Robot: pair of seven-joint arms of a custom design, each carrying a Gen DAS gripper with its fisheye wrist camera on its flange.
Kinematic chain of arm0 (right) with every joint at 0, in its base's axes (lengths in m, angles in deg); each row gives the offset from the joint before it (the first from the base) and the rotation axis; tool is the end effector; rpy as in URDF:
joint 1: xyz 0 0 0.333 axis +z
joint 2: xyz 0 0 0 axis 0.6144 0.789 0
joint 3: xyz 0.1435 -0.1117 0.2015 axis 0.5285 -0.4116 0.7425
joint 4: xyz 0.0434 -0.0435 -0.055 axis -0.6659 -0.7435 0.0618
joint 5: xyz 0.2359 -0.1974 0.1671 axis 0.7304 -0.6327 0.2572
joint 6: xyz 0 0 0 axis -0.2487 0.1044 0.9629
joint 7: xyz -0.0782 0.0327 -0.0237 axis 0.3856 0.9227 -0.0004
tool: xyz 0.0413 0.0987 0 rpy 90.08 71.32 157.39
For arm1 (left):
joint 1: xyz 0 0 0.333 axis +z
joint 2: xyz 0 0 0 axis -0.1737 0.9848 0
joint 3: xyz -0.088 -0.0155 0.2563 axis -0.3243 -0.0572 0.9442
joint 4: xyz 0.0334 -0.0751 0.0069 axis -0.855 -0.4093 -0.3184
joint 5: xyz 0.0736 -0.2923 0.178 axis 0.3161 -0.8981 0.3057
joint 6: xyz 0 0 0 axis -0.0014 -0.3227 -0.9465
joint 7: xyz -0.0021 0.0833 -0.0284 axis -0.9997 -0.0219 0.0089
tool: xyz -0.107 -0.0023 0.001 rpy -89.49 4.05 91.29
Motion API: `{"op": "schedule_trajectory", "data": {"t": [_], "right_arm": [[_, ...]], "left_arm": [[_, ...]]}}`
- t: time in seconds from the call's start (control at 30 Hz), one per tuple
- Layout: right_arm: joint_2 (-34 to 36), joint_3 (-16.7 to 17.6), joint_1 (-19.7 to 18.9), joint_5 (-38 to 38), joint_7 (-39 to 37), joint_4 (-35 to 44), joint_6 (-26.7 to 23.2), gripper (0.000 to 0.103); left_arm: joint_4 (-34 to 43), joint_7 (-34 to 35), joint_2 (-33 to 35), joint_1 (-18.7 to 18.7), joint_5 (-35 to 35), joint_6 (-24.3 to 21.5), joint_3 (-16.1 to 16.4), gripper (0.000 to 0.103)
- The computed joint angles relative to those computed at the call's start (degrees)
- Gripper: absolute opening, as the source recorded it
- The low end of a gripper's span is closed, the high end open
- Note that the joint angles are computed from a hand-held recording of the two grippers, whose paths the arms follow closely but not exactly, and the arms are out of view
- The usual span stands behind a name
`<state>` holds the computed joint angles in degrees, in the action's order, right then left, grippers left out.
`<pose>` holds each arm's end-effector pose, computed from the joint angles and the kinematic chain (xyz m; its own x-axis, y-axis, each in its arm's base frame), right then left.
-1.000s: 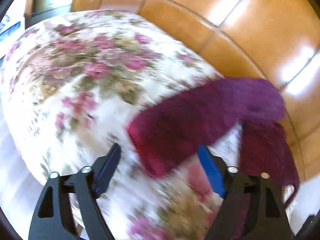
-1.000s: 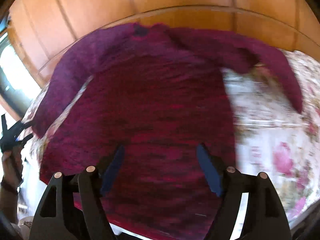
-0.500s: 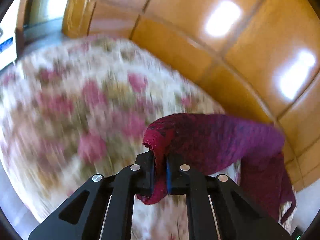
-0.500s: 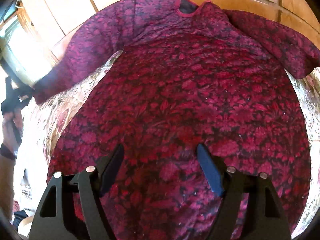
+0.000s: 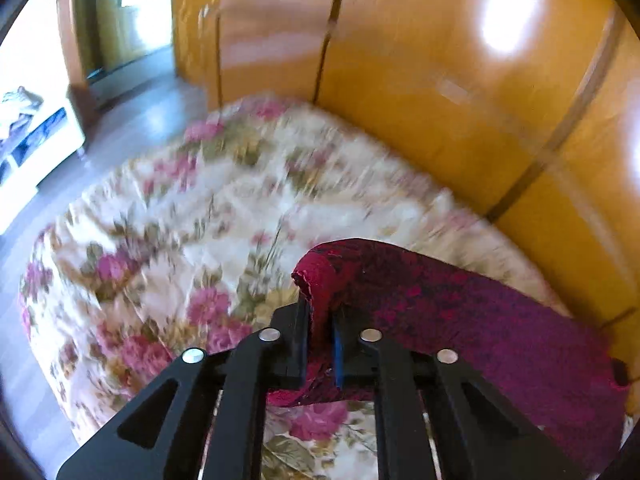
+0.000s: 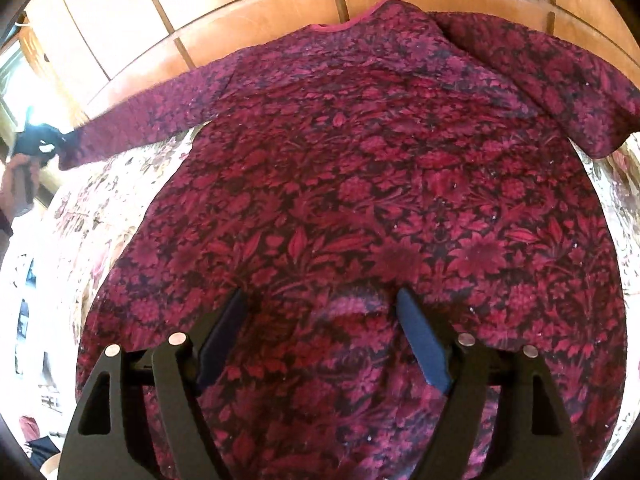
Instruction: Fold small clothes
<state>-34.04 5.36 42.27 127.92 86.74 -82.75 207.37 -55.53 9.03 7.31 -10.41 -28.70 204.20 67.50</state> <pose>0.5548 0.0528 0.3844 0.5871 -0.7511 -0.3019 -0.7618 -0.3864 -0.5201 0.4674 -0.0553 0.4332 0.8922 -0.4321 0.1310 -0.3111 -0.7985 -0.5153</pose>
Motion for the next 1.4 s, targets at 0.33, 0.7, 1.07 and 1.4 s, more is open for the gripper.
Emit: {"op": "schedule_trajectory", "data": {"t": [0.33,0.7,1.07,1.4], "right_arm": [[1.4,-1.3,-2.4,3.0,0.5,3.8,-2.6,0.081],[10.9,-7.1,-11.4,-0.7,17.0,12.4,18.4,0.083],[29.7,-2.5,-14.3,-6.6,9.7,30.5,31.9,0.072],[28.8,3.6,-23.2,-4.7,8.6,40.6,27.8,0.009]], "left_arm": [[2.9,-15.8,4.0,-7.4,9.1,-4.4,-6.7,0.076],[37.2,-1.3,36.2,-25.3,20.0,4.7,-10.2,0.076],[52.9,10.0,48.5,-34.6,10.9,0.5,-5.4,0.079],[48.4,7.8,46.6,-37.2,11.7,5.8,-1.3,0.082]]}}
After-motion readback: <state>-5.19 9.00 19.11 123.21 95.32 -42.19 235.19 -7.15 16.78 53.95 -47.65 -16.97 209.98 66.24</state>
